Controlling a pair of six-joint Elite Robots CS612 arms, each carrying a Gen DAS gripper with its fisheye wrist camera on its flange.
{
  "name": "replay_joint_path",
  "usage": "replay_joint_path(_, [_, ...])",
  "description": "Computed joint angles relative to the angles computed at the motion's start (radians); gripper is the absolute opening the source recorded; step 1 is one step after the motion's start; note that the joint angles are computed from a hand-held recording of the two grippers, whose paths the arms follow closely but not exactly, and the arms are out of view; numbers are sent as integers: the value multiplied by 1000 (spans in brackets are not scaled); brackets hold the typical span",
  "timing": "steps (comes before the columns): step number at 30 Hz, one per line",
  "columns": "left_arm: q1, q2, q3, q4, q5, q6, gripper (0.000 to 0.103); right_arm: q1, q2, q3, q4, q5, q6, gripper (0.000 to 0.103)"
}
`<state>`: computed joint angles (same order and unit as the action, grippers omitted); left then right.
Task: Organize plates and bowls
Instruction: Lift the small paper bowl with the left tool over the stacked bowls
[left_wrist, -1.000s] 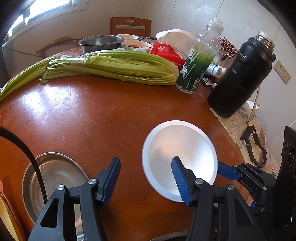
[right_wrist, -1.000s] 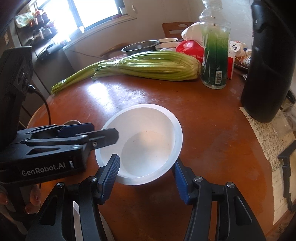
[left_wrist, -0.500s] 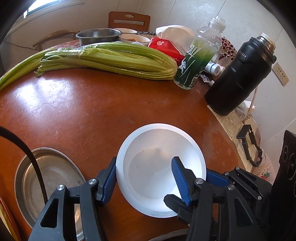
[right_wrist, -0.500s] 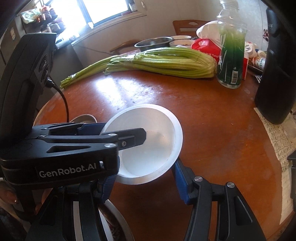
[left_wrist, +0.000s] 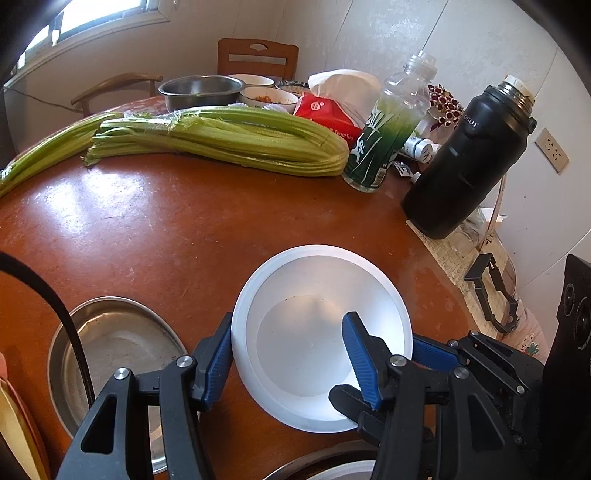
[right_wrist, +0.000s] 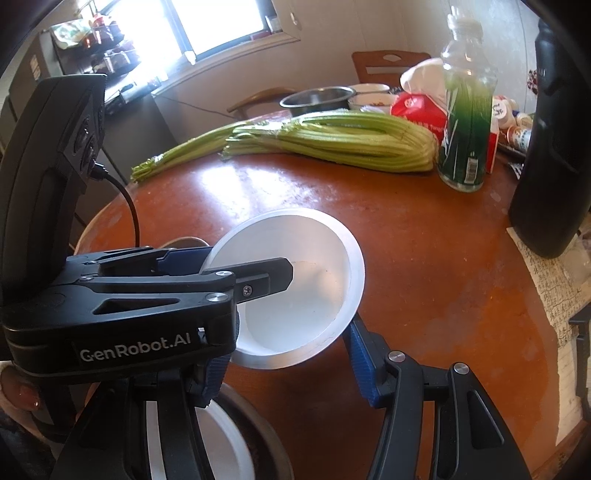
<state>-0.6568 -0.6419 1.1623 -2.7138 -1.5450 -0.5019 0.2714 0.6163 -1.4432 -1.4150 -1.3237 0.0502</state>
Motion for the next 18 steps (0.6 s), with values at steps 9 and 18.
replay_joint_path(9, [-10,-41,59,-52,37,-1,57,10,5,-35,-10,5,-1,60])
replay_joint_path(18, [-27,-93,128,-94,95,3,57,17,18,-84,-25,25,-10,60])
